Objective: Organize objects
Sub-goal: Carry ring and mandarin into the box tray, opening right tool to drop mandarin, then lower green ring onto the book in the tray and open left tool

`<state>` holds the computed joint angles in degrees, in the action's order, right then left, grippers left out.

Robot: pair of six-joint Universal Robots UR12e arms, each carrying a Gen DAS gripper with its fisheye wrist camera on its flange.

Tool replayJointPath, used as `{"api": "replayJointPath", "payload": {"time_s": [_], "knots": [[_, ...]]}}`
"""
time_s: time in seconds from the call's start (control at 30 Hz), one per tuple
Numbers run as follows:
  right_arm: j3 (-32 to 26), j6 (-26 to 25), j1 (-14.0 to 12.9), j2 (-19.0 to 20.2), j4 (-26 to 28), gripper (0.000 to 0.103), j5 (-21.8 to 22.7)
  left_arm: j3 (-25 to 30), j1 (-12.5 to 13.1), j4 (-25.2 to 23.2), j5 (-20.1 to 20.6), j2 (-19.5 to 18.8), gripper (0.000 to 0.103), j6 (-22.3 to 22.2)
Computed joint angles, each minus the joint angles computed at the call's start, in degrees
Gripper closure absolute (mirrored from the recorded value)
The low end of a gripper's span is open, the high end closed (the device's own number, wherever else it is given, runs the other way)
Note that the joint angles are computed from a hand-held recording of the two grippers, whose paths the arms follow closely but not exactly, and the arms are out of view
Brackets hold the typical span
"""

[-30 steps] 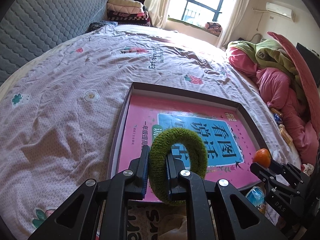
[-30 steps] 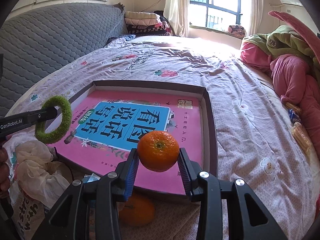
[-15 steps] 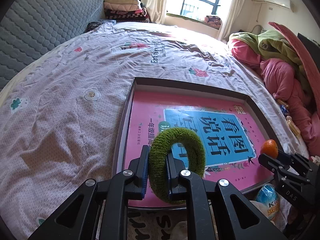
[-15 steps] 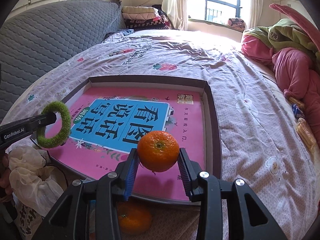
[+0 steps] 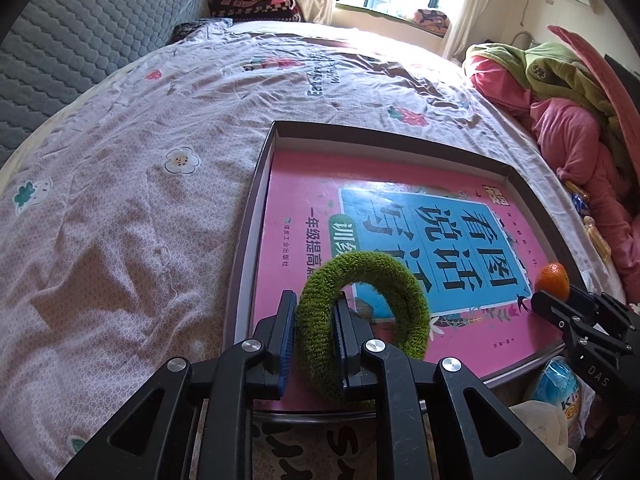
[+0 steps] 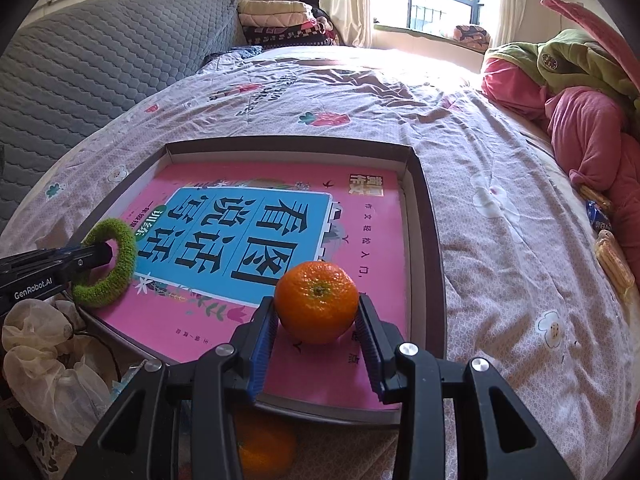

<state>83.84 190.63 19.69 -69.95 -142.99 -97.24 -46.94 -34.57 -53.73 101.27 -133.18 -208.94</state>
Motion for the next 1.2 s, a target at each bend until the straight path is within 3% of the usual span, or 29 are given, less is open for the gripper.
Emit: {"api": "replayJointPath", "payload": {"time_s": [0.33,0.6,1.1,1.2], "knots": [[0.39,0.81,-0.22,-0.42,-0.54,0.062,0.26,0.1,-0.01,-0.19,-1.19,0.21,0.073,0.23],[0.73,0.76,-0.17,-0.75,-1.49,0.06,0.38,-0.34,0.01,0.11,-1.49,0.67,0.073,0.06],[1.31,0.28,-0.09,-1.58,-4.42,0.055,0.96,-3.32,-0.94,5.15,0.63,3.13,0.072,1.13],[1.53,0.35,-0.11,-1.85,-5.21,0.054,1.09,-3.96,-1.24,6.37,1.08,3.68,0.068,1.4]]}}
